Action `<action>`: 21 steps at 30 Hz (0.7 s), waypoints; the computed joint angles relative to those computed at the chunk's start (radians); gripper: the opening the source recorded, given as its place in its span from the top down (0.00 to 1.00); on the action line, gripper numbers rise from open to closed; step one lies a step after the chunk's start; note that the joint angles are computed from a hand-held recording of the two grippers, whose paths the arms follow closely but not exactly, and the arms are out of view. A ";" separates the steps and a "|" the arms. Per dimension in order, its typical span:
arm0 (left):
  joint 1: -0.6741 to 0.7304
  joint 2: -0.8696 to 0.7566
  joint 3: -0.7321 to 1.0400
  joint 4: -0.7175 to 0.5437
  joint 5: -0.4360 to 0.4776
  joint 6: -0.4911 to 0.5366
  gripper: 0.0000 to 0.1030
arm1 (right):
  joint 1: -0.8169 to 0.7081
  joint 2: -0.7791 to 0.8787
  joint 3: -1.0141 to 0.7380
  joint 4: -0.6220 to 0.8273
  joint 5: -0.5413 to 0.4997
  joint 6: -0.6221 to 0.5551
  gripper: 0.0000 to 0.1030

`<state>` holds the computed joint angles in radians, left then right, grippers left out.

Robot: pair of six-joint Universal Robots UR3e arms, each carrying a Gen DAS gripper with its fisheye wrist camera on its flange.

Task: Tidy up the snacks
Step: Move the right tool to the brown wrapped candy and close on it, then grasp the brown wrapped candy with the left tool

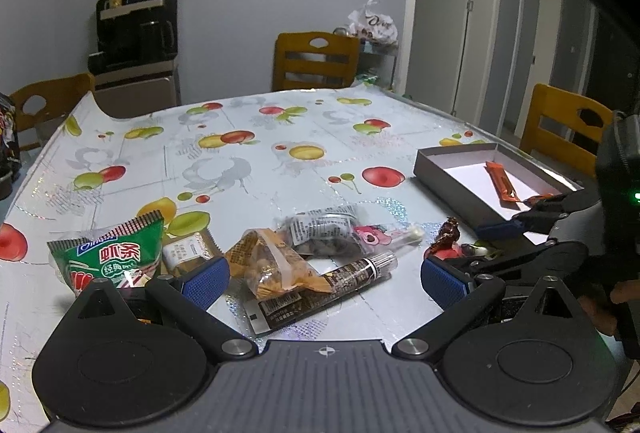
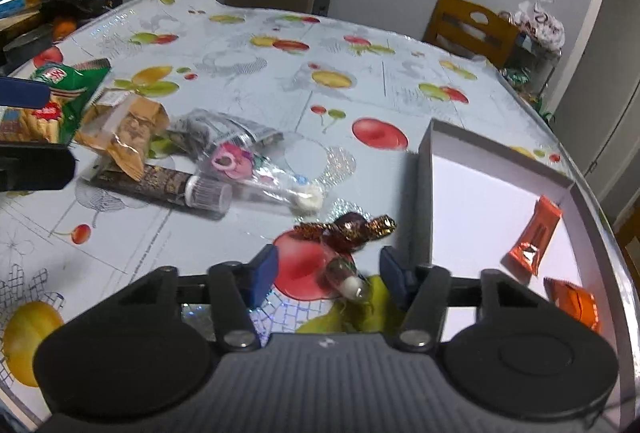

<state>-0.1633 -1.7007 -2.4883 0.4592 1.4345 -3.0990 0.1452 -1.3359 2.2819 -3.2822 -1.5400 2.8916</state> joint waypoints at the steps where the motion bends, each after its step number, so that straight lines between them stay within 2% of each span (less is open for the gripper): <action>1: -0.002 -0.002 0.001 0.000 -0.001 -0.002 0.00 | -0.003 0.000 -0.007 0.020 0.003 0.003 0.61; 4: -0.011 -0.008 0.006 -0.006 0.000 -0.007 0.00 | -0.021 -0.010 -0.002 0.039 0.034 0.005 0.77; 6: -0.014 -0.013 0.014 -0.012 -0.009 -0.009 0.00 | -0.020 -0.013 0.006 0.036 0.037 0.001 0.83; 9: -0.026 -0.042 0.049 -0.018 -0.031 -0.003 0.00 | -0.025 -0.027 0.024 0.032 0.054 -0.005 0.84; 16: -0.126 -0.160 0.200 -0.041 0.025 0.031 0.00 | -0.093 -0.121 0.136 0.023 0.143 -0.008 0.85; 21: -0.160 -0.235 0.278 -0.042 0.025 0.033 0.00 | -0.132 -0.223 0.212 0.077 0.219 -0.027 0.85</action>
